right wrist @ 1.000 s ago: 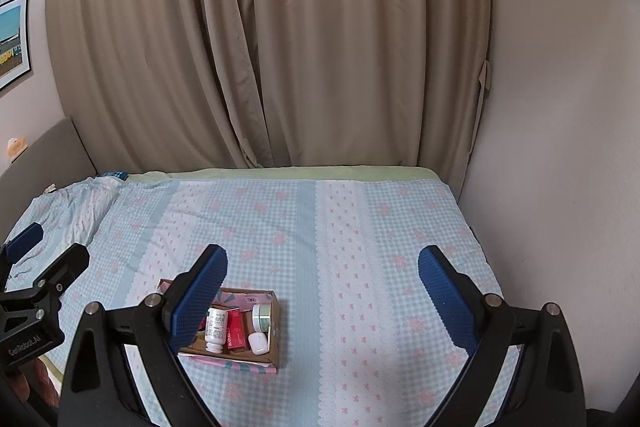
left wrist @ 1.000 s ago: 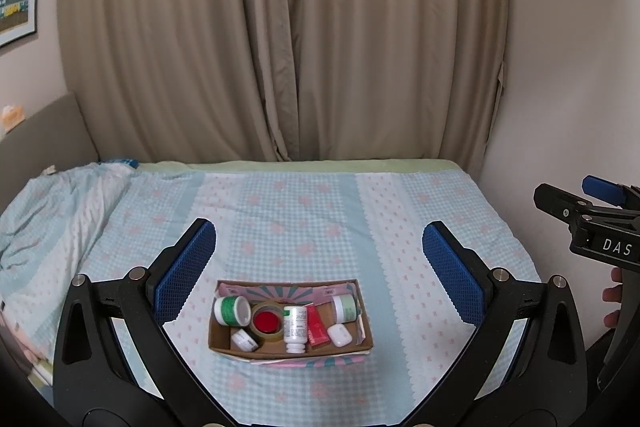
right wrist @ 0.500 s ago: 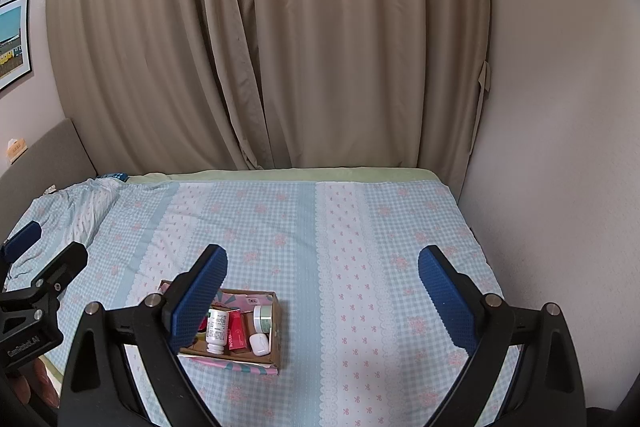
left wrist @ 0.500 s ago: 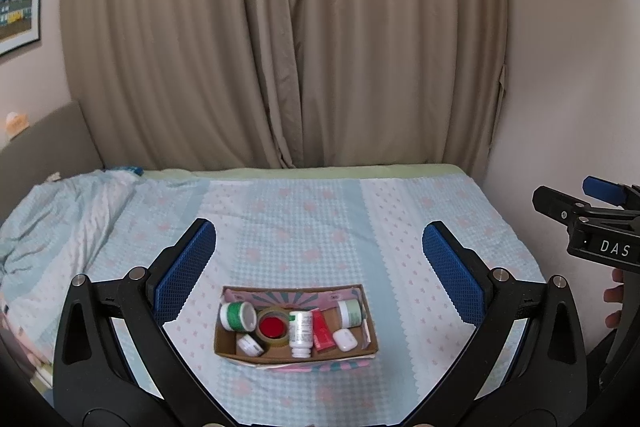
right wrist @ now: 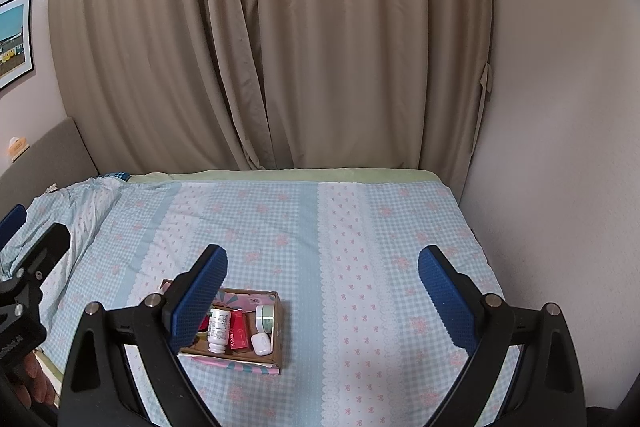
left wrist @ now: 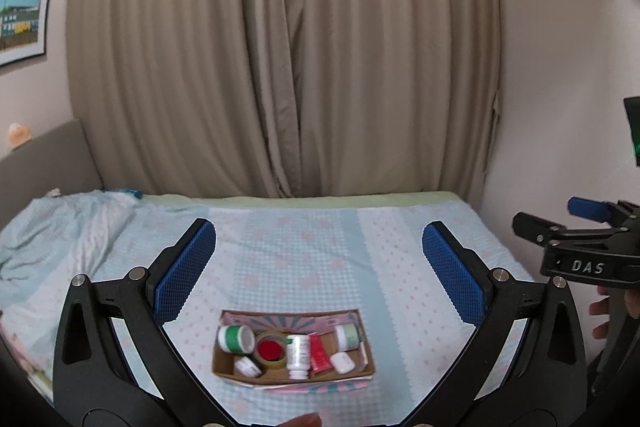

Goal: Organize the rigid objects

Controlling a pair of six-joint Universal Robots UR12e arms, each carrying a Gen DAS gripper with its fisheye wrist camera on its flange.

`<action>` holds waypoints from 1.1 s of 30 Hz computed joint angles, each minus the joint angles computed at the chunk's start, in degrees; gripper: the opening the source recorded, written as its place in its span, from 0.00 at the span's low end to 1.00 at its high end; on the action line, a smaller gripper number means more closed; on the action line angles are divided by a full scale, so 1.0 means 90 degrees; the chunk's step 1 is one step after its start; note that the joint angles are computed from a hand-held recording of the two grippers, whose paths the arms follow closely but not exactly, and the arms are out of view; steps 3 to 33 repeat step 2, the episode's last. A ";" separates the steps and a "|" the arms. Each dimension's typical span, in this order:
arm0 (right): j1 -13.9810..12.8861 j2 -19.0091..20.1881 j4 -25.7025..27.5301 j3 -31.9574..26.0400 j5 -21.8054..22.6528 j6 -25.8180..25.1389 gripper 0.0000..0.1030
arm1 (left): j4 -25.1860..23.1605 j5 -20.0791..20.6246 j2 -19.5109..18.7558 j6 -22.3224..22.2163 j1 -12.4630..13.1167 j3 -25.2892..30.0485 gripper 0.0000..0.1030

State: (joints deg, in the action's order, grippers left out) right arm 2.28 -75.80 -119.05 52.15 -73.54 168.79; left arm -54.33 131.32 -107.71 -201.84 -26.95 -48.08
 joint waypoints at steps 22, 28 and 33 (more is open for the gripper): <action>0.0006 0.0004 -0.0015 -0.0002 -0.0015 0.0015 0.92 | 0.0050 0.0026 0.0004 0.0015 -0.0006 -0.0016 1.00; 0.0006 0.0004 -0.0015 -0.0002 -0.0015 0.0015 0.92 | 0.0050 0.0026 0.0004 0.0015 -0.0006 -0.0016 1.00; 0.0006 0.0004 -0.0015 -0.0002 -0.0015 0.0015 0.92 | 0.0050 0.0026 0.0004 0.0015 -0.0006 -0.0016 1.00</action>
